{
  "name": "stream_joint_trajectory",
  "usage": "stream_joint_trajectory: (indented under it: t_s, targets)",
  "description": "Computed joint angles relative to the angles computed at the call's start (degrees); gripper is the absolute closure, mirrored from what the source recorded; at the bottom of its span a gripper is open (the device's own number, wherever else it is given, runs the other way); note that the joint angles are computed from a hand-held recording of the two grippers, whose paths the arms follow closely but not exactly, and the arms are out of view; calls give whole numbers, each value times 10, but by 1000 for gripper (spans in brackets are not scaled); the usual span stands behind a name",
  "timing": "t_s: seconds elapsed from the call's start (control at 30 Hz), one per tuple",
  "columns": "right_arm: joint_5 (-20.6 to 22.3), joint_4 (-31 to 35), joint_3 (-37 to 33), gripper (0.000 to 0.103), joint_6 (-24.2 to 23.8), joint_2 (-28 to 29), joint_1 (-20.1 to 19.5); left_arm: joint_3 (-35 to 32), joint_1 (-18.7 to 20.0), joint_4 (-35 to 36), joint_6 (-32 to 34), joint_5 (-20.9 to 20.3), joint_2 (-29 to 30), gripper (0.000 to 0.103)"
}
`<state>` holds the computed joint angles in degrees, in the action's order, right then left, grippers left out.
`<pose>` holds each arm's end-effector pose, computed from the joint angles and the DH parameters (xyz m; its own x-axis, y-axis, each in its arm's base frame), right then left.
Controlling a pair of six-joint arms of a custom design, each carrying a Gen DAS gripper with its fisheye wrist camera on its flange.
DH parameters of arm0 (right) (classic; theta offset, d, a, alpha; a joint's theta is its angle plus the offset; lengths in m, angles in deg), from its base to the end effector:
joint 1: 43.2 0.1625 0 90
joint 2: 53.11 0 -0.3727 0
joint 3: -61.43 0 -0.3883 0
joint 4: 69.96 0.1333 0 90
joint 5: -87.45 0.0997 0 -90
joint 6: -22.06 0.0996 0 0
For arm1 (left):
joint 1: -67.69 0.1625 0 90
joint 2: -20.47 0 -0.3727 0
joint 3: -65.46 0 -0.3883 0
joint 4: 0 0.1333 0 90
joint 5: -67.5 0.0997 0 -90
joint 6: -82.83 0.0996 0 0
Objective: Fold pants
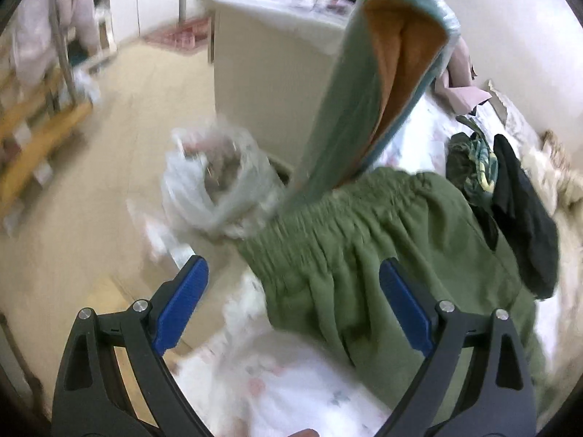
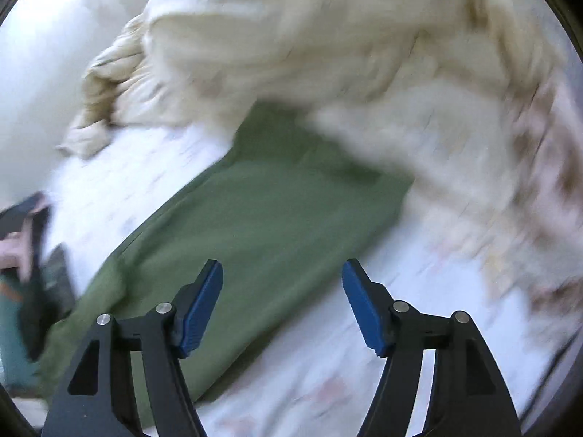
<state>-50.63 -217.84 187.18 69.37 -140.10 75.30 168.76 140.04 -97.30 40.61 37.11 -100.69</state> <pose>0.2612 -0.3570 0.2614 -0.8083 0.5394 0.2359 0.2114 0.6399 -0.7388 0.1215 -0.3413 0.5973 -0.6238 -0.7248 -0.2925 -0.1954 0.5070 -0.8395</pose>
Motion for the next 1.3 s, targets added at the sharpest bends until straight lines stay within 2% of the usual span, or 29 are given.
stream_joint_trajectory:
  t_s: [0.07, 0.1, 0.17, 0.23, 0.3, 0.37, 0.43, 0.53, 0.6, 0.63, 0.7, 0.73, 0.8, 0.83, 0.87, 0.9, 0.93, 1.0, 1.1, 1.27, 1.3]
  targets:
    - [44, -36, 37, 33, 12, -12, -16, 0, 15, -2, -19, -42, -1, 10]
    - [64, -76, 44, 33, -1, 3, -28, 5, 18, -2, -29, -53, -3, 10]
    - [102, -109, 70, 33, -6, -6, -57, 33, 21, -17, -77, -54, -15, 10]
    - [167, -173, 111, 33, 5, -34, -88, 58, 44, -72, -83, -87, -15, 10]
    - [188, -199, 128, 33, 10, -45, -98, 82, 75, -135, -87, -144, -11, 10]
    - [201, -214, 124, 33, -15, -34, -113, 97, 86, -183, -63, -171, 1, 10]
    - [210, -233, 125, 33, -26, -28, -123, 110, 77, -216, -45, -153, 5, 10]
    - [242, -284, 130, 31, -46, -17, -146, 114, 86, -285, -15, -169, 19, 12]
    - [254, -305, 121, 31, -69, -3, -152, 117, 85, -325, 9, -172, 24, 22]
    - [260, -309, 116, 32, -79, 5, -154, 116, 81, -330, 22, -166, 27, 22]
    - [257, -312, 102, 35, -99, 24, -152, 105, 82, -318, 37, -151, 40, 42]
    - [249, -320, 95, 39, -108, 35, -149, 106, 85, -330, 38, -153, 40, 44]
    - [250, -329, 88, 45, -117, 48, -154, 106, 98, -355, 36, -168, 44, 59]
    - [243, -316, 82, 52, -118, 53, -156, 100, 99, -342, 39, -162, 47, 65]
    - [239, -315, 81, 56, -119, 55, -157, 99, 95, -335, 51, -153, 49, 83]
    - [235, -313, 80, 68, -120, 55, -159, 101, 91, -340, 66, -151, 48, 91]
    - [229, -307, 80, 85, -117, 53, -158, 102, 83, -338, 77, -138, 46, 93]
    - [232, -310, 82, 100, -125, 51, -156, 106, 57, -323, 86, -104, 38, 97]
    - [207, -317, 74, 101, -140, 55, -133, 105, 28, -294, 78, -79, 19, 98]
    - [208, -312, 80, 102, -122, 33, -117, 89, -28, -221, 56, -45, -21, 99]
    - [205, -301, 79, 102, -121, 27, -111, 87, -46, -186, 32, -27, -35, 99]
